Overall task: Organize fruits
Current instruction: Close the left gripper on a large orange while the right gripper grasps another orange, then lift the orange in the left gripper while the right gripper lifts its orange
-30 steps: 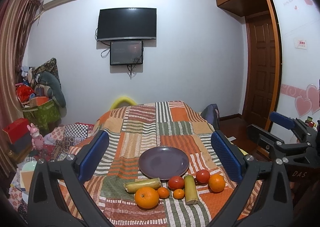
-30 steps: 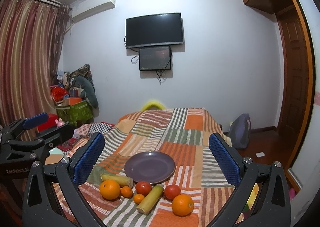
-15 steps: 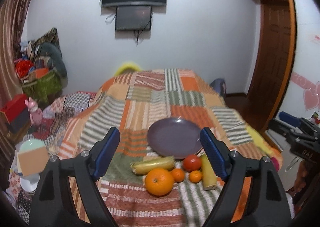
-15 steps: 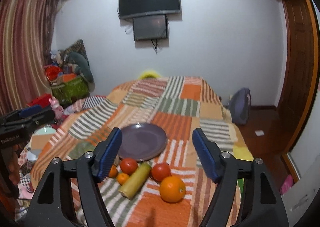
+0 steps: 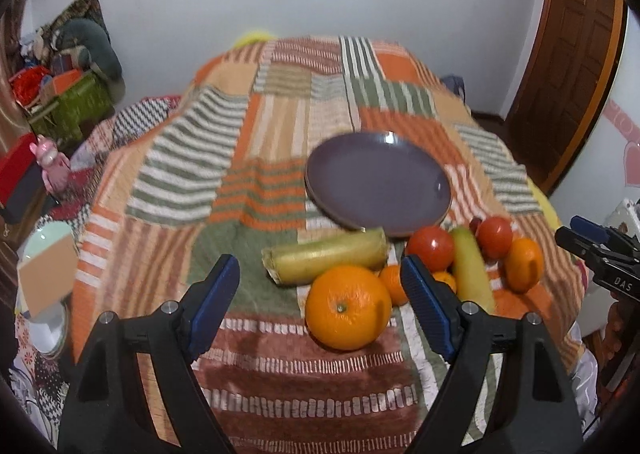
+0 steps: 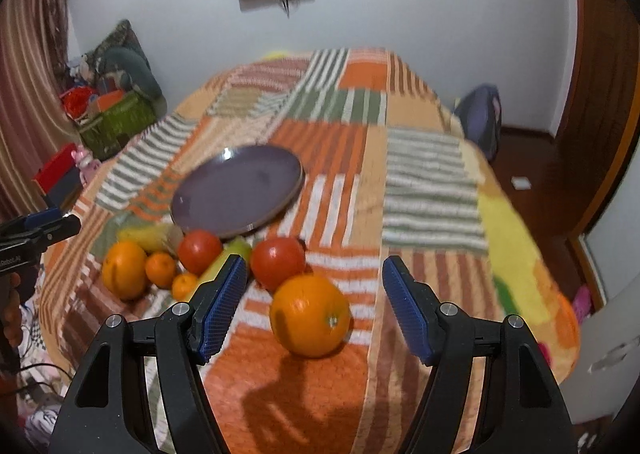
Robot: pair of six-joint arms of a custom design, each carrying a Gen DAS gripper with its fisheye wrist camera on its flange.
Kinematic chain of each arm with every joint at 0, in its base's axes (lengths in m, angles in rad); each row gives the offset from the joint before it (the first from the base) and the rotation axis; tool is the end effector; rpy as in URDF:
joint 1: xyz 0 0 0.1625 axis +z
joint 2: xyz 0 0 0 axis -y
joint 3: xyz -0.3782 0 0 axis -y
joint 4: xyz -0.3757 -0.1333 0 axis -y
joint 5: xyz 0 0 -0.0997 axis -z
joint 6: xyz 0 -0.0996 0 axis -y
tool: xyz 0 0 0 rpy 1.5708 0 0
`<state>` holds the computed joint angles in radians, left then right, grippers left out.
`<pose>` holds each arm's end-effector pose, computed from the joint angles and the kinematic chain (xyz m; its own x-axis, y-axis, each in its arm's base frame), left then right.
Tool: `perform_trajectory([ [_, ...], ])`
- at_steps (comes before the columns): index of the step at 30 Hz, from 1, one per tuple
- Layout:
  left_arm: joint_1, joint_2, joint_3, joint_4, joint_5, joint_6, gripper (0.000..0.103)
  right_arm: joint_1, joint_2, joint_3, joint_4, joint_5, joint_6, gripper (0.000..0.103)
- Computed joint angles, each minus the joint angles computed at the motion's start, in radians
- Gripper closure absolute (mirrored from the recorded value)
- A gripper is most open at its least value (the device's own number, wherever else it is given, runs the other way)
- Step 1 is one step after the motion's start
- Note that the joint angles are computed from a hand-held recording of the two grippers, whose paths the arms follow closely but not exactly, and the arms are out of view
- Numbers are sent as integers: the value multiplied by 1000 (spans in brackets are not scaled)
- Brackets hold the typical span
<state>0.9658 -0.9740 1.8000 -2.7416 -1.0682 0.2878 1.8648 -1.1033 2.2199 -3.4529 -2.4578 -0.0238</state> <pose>-0.1868 -0.5888 0.1507 -0.6280 0.5692 -0.5306 0.7441 0.6388 -0.1954 0.1843 -0.4152 0.1862 -0.7551 0.3145 0.5753 -0.2270 0.6978 -0.6794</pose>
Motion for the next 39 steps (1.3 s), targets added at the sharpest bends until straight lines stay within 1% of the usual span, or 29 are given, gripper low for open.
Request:
perform_trajectory([
  [3,12,23,-21,57,-5,-22,19,-30,-12,5,55,38,39,35],
  [7,26,52,-39,112,-9,-41,19,-56,-17,5,116,66,78,35],
  [12,40,85,-69,166,-14,-72,19,-84,-17,4,152,98,97,35],
  [20,56,128,-106,200,-22,-93,18,-111,-8,-3,206,134,114,35],
  [24,64,137,-113,196,-45,-93,18,-114,-3,-4,202,130,105,35],
  [25,64,138,-114,191,-45,-90,20,-114,-1,-3,192,126,101,37],
  [26,64,139,-114,185,-49,-85,23,-115,-3,-3,190,128,96,42],
  [28,64,135,-115,190,-62,-79,33,-115,-7,-3,194,133,95,43],
  [36,55,126,-106,194,-56,-80,34,-101,-1,-9,190,102,97,44],
  [39,52,113,-102,188,-60,-76,34,-90,-6,-5,167,87,89,44],
])
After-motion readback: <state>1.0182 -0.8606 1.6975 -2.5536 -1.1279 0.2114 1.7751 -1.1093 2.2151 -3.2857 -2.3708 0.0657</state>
